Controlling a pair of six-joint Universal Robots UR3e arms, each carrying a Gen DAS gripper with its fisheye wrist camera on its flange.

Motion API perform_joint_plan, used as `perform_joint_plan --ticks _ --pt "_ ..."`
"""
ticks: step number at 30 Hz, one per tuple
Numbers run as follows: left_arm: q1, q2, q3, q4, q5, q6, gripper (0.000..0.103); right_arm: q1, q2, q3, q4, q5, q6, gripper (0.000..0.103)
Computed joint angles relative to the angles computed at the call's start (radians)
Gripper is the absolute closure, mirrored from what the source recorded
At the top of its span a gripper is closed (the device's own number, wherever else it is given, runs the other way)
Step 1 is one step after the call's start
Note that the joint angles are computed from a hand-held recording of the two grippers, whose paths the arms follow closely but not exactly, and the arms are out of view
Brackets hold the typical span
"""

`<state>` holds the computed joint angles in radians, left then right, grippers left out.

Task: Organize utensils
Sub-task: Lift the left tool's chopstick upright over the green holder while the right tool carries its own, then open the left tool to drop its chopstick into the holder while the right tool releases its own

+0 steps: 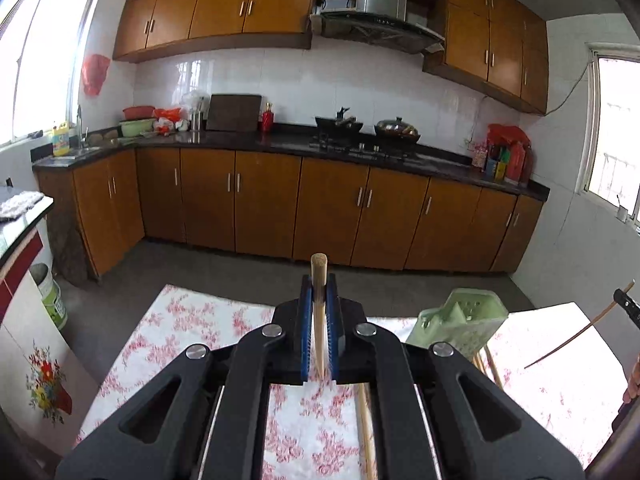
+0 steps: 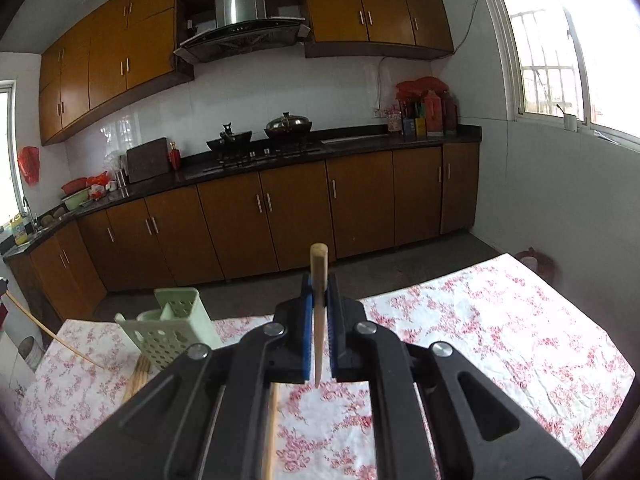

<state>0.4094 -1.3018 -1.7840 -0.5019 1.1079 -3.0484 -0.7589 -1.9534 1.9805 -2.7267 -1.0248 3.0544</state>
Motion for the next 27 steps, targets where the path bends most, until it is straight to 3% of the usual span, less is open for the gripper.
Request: perform_joint_plan --ticks 8,11,14,20,27 --pt "-0.105 -0.144 0.338 -0.002 -0.01 -0.133 0.096 0.026 0.142 -0.348 0.039 0.193 0.169 0.095" --pt "-0.144 -0.197 0.425 -0.001 -0.023 -0.19 0.096 0.068 0.205 -0.438 0.024 0.221 0.219 0.095" --pt "-0.191 -0.234 0.449 0.026 -0.02 -0.231 0.096 0.15 0.265 -0.492 0.014 0.172 0.214 0.095" --pt "-0.267 -0.264 0.429 -0.016 -0.009 -0.216 0.096 0.318 0.355 -0.518 0.021 0.003 0.162 0.095" --pt "-0.357 -0.312 0.41 -0.022 0.092 -0.177 0.096 0.394 0.41 -0.497 0.012 -0.082 0.16 0.095"
